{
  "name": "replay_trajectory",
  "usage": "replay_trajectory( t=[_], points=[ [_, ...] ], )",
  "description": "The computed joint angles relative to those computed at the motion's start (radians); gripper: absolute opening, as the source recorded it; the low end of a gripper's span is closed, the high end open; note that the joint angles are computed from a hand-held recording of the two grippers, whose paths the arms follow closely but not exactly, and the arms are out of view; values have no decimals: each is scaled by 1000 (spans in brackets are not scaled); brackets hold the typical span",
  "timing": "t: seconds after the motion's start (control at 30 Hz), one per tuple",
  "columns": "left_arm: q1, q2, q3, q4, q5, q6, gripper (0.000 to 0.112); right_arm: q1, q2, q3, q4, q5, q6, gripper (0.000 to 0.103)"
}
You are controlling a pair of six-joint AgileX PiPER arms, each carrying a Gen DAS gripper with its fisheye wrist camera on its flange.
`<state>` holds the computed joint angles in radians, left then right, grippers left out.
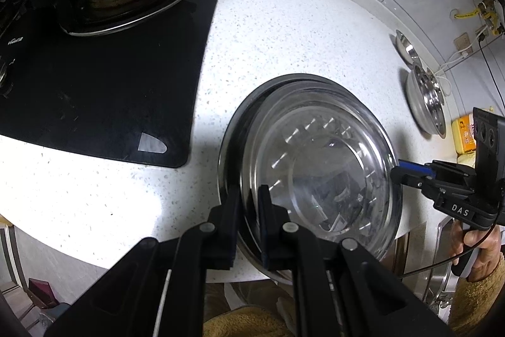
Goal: Organize plates and bowls
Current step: 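Carry the plain plate with the right tool and lower it onto the plate stack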
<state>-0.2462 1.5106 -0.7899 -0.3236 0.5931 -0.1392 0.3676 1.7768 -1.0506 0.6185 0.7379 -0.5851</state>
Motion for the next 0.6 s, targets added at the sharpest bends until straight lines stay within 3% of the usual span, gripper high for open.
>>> replay_trajectory(
  t=[0.6],
  points=[
    [-12, -27, -1, 105, -3, -171, 12, -27, 17, -37, 19, 42, -74, 15]
  ],
)
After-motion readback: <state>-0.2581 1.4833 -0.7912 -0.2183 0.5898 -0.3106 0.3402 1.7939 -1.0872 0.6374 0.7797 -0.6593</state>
